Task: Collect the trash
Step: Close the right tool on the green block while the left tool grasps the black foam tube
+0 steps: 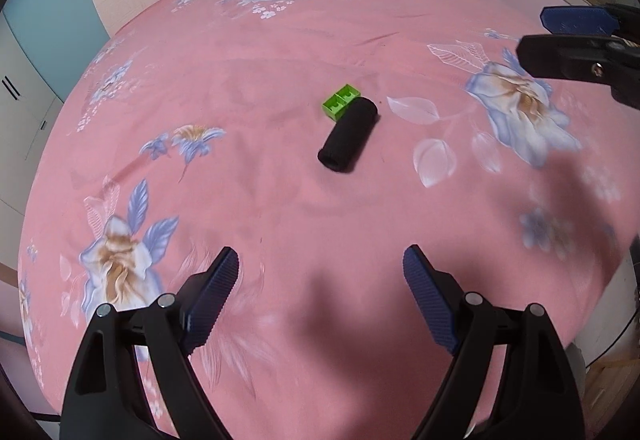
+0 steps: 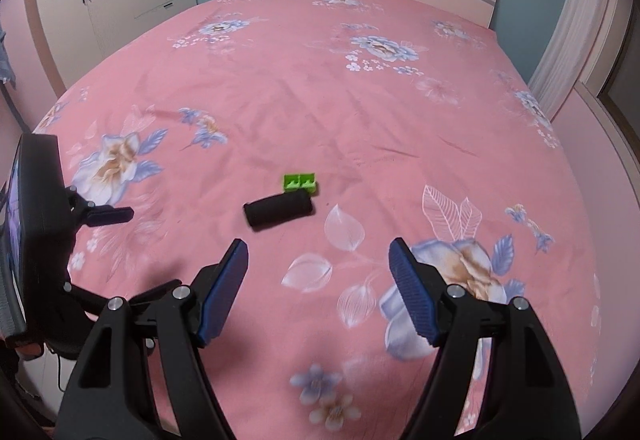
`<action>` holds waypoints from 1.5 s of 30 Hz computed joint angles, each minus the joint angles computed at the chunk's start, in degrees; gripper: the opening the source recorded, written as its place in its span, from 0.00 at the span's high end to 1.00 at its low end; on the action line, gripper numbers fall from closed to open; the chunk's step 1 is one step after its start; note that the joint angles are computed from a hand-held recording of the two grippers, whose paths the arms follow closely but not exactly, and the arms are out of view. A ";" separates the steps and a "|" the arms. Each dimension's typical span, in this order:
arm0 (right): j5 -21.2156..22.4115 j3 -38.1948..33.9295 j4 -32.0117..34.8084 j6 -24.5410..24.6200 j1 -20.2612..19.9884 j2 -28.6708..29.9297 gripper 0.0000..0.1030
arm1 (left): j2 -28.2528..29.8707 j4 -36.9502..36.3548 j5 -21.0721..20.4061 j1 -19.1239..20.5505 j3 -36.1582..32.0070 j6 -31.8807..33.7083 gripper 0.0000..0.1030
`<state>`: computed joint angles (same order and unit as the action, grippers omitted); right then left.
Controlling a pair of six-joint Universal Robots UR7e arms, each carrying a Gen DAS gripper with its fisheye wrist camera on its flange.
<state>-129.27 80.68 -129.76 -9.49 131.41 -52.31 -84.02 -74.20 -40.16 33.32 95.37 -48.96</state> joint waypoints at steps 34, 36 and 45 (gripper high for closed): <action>7.46 -32.26 22.22 7.93 -9.91 26.65 0.29 | 8.06 -38.56 -7.74 16.86 1.02 24.04 0.18; 8.01 -32.34 21.94 7.99 -10.11 26.87 0.29 | 7.87 -39.66 -8.51 17.17 1.48 24.04 0.19; 9.67 -31.99 20.88 8.72 -11.34 27.42 0.45 | 8.06 -42.79 -7.85 16.92 3.36 25.59 0.25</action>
